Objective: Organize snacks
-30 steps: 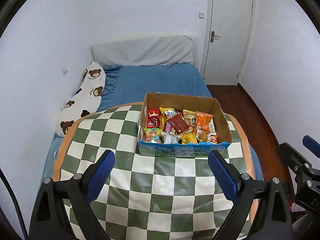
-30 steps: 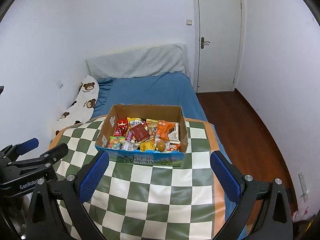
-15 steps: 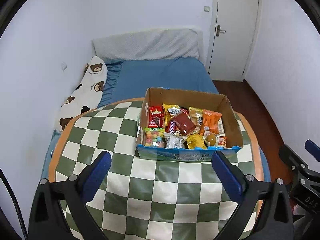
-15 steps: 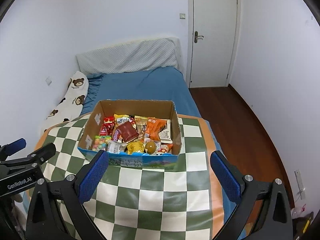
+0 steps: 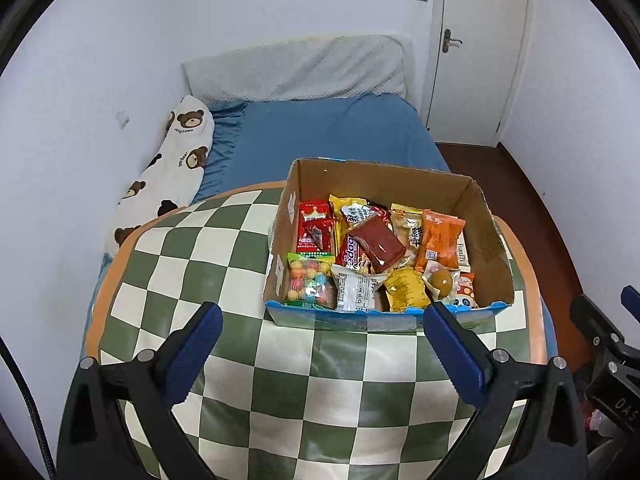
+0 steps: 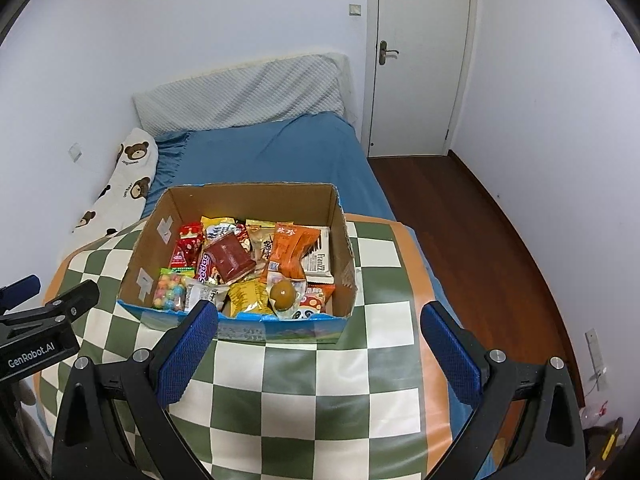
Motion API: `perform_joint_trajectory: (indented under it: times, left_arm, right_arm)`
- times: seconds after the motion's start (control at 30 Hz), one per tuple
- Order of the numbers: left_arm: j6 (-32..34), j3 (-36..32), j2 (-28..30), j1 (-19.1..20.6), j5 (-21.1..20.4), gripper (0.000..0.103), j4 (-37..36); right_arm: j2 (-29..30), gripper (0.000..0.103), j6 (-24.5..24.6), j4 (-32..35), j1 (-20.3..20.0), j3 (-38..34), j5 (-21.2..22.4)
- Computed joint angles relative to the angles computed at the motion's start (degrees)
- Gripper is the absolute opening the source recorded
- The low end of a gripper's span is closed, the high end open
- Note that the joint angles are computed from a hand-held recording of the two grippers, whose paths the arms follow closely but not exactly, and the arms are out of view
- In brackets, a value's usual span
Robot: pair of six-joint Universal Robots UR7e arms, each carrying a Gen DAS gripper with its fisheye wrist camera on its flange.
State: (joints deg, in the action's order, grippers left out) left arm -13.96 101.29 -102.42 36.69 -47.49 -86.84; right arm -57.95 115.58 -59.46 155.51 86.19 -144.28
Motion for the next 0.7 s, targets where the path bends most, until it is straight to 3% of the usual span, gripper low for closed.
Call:
perform_joint_trajectory:
  times: [0.7]
  left_arm:
    - [1.4,-0.3,0.7,0.3,0.0,0.103,-1.3]
  right_arm:
    - [0.3,0.103,-1.5,-0.1,-0.8,-1.0,-1.1]
